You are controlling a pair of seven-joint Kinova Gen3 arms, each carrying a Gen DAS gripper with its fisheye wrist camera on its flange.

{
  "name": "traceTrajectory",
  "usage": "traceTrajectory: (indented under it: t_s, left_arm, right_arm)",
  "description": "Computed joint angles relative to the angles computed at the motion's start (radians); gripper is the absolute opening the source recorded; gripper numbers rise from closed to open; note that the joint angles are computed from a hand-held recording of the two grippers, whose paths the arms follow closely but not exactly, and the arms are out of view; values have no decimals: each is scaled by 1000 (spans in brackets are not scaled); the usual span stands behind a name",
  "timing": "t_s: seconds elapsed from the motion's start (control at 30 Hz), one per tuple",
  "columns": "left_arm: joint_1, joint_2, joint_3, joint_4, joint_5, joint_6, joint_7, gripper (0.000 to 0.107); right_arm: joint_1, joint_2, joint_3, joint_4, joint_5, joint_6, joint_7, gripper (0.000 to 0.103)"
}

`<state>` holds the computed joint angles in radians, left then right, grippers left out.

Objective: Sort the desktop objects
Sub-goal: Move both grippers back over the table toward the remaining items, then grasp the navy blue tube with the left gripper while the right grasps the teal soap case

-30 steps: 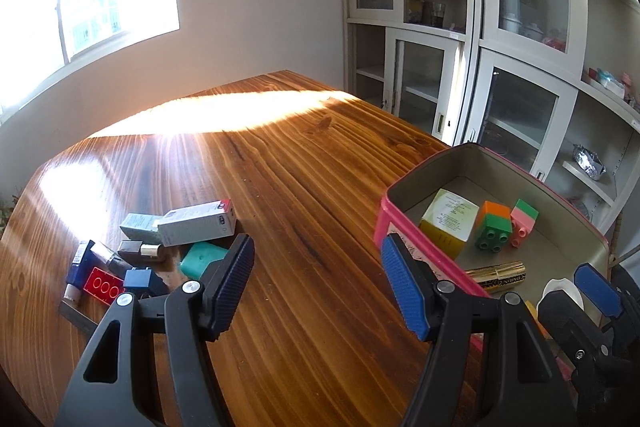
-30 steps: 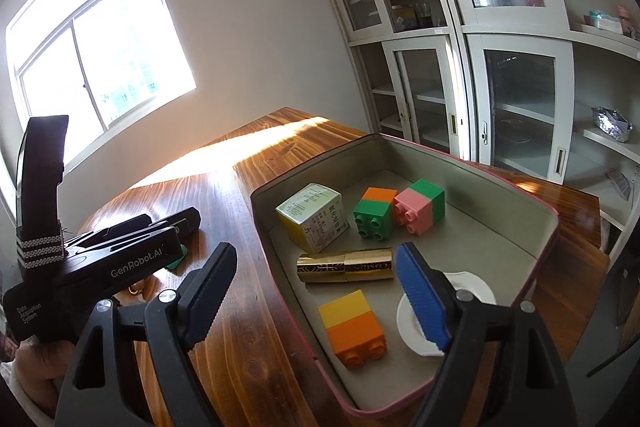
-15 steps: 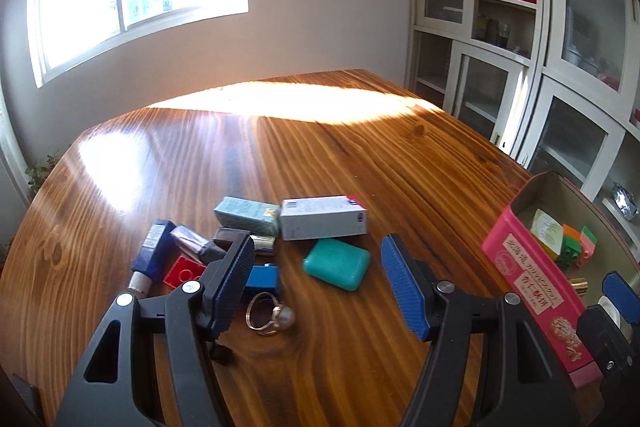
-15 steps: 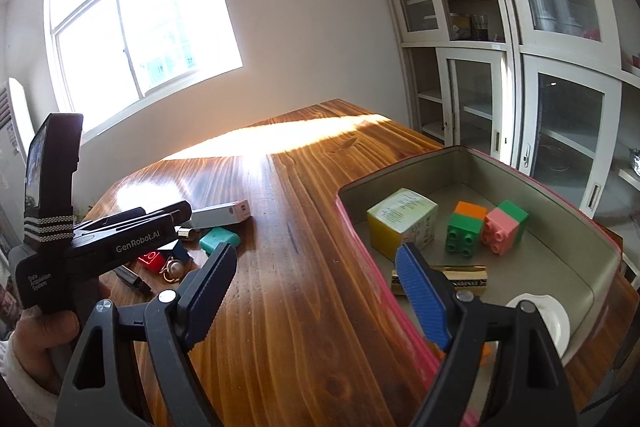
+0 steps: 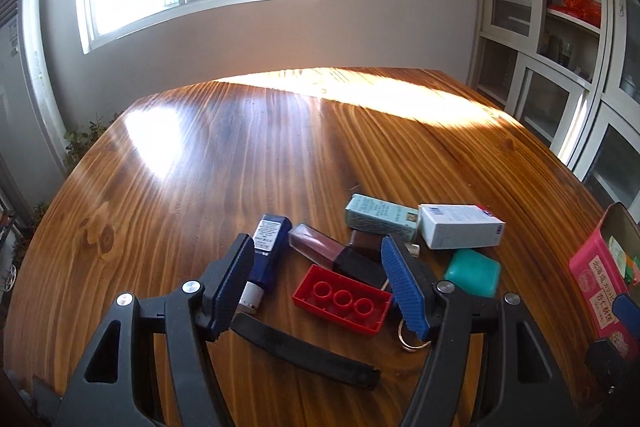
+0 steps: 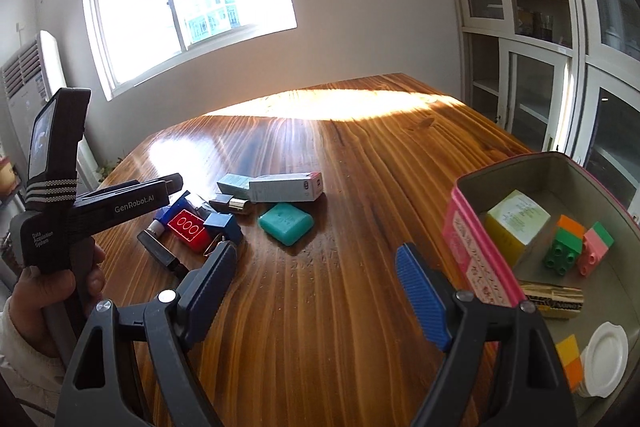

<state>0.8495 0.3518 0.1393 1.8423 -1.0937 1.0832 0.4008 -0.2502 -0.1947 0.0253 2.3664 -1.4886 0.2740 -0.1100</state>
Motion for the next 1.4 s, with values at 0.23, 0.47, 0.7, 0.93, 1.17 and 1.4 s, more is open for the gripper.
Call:
traceTrajectory:
  t_s: [0.23, 0.47, 0.7, 0.93, 1.17, 1.4]
  left_arm:
    - [-71, -10, -20, 46, 42, -43, -15, 70]
    - [-122, -10, -34, 76, 65, -110, -39, 70]
    - [-149, 2, -47, 76, 92, -167, -104, 70]
    - [-170, 11, -72, 74, 115, -219, -151, 70]
    - [-175, 6, -91, 85, 116, -277, -180, 34]
    - [-159, -3, -100, 86, 104, -256, -163, 32]
  right_arm:
    - [-17, 74, -37, -60, 77, -17, -69, 85]
    - [-19, 147, -59, -132, 215, -14, -216, 85]
    - [0, 220, -110, -203, 412, -19, -402, 85]
    - [38, 274, -175, -244, 579, -40, -558, 85]
    - [72, 302, -210, -268, 727, -33, -705, 85]
    - [42, 313, -216, -284, 945, -33, -884, 75]
